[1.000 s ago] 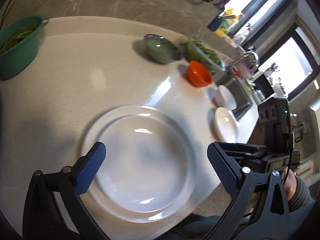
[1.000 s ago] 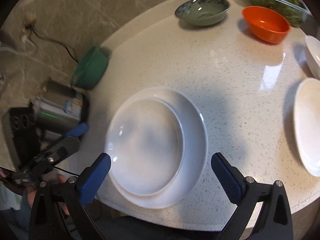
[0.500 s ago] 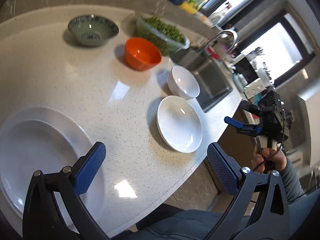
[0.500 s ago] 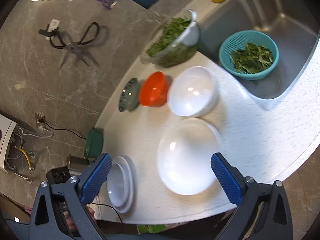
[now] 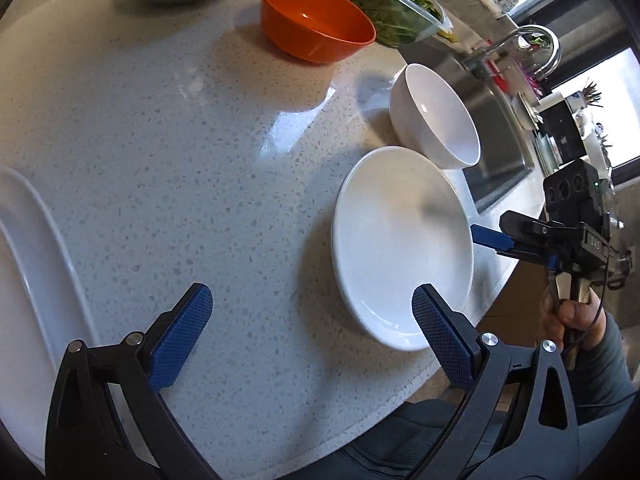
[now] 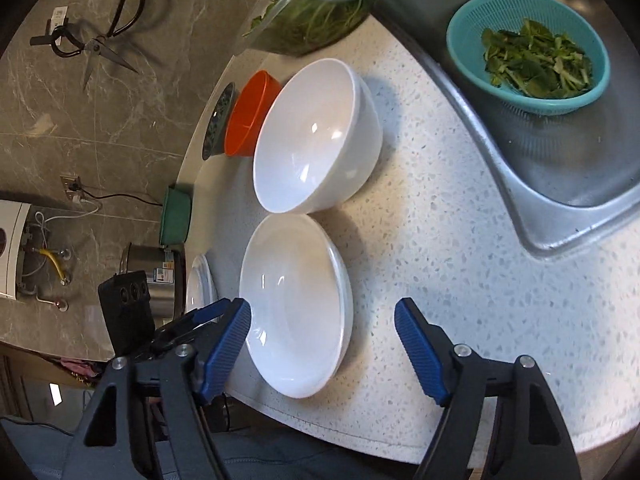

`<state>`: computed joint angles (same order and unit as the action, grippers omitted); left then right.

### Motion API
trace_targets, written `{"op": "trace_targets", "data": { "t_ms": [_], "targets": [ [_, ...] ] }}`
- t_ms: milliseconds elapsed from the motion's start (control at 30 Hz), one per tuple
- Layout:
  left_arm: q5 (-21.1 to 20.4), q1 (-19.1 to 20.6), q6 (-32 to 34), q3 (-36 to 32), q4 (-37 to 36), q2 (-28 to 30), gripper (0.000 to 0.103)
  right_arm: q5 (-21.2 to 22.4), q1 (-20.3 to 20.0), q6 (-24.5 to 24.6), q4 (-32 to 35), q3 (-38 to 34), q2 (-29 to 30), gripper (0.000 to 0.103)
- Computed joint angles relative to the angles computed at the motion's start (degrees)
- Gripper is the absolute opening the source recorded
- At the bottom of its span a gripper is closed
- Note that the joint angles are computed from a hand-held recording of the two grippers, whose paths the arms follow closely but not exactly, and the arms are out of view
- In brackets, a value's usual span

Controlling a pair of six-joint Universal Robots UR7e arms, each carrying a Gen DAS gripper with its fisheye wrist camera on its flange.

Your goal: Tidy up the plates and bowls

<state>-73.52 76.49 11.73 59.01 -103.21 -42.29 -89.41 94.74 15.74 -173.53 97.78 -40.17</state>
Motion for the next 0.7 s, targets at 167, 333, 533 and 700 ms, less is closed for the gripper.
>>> {"op": "trace_targets", "data": {
  "t_ms": [167, 333, 533, 700],
  "targets": [
    [-0.5, -0.3, -0.3, -2.3, 2.3, 2.8, 0.074, 0.3, -0.3, -1.9, 3.2, -1.9, 0.3, 0.071],
    [0.1, -0.9, -0.1, -3.1, 2.6, 4.1, 0.055, 0.9, -0.8, -2.4, 6.2, -3.7, 0.8, 0.068],
    [-0.1, -1.2, -0.8, -3.9, 3.1, 4.8, 0.048, 0.8, -1.3, -2.2, 8.0, -4.2, 0.7, 0.063],
    [-0.3, -1.3, -1.1, -4.0, 4.2, 4.9, 0.037, 0.4, -1.2, -2.4, 9.8, -4.8, 0.7, 0.057]
  ]
}}
